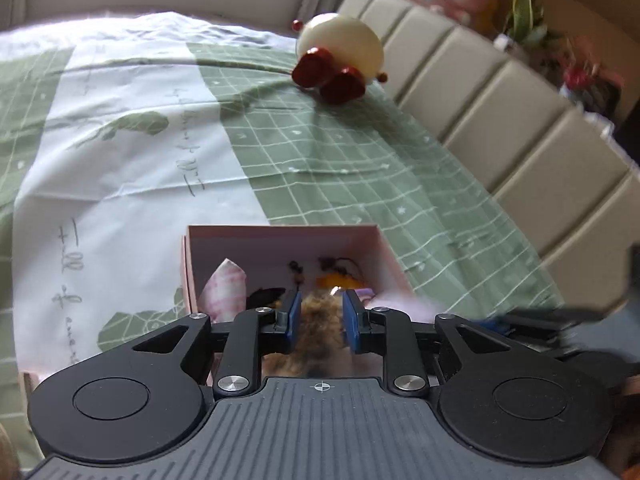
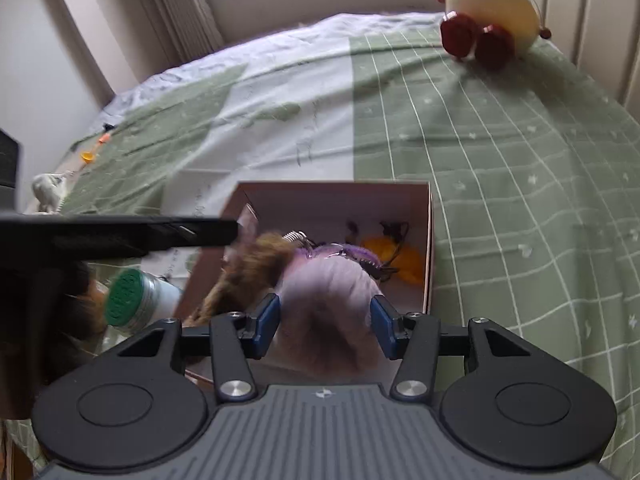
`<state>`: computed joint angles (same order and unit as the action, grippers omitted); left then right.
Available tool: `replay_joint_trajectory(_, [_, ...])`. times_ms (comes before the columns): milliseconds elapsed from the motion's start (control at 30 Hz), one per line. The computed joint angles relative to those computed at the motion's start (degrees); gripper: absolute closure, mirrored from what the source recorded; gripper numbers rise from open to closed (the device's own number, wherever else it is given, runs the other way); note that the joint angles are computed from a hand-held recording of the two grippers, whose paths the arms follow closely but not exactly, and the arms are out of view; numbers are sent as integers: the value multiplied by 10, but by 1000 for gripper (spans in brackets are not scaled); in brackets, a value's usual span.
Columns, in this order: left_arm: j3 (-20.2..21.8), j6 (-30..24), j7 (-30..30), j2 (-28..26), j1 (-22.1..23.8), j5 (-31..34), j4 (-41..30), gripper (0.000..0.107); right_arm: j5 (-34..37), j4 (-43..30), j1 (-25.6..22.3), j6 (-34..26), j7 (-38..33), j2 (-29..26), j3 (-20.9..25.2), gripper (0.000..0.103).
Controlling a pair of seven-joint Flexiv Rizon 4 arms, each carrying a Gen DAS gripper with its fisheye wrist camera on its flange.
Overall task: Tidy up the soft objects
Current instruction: 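Drop the yarn ball into the pink box with the right tool while the left drops the keychain there, then grasp the white hair clip beside the green jar with the left tool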
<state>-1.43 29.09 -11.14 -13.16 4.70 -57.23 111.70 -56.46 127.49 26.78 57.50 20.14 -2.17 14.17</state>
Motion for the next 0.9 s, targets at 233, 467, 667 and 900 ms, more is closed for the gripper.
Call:
replay_joint_trajectory(233, [31, -43, 172, 57, 41, -128, 32, 81, -25, -36, 21, -106, 16, 22, 20, 31])
replay_joint_trajectory(467, [80, 17, 281, 72, 76, -173, 71, 81, -41, -93, 57, -161, -10, 2, 34, 29])
replay_joint_trajectory(667, [76, 97, 359, 58, 87, -161, 115, 81, -33, -160, 96, -161, -60, -51, 25, 29])
replay_joint_trajectory(900, [54, 157, 450, 19, 79, -217, 139, 81, 16, -235, 134, -150, -146, -115, 4, 29])
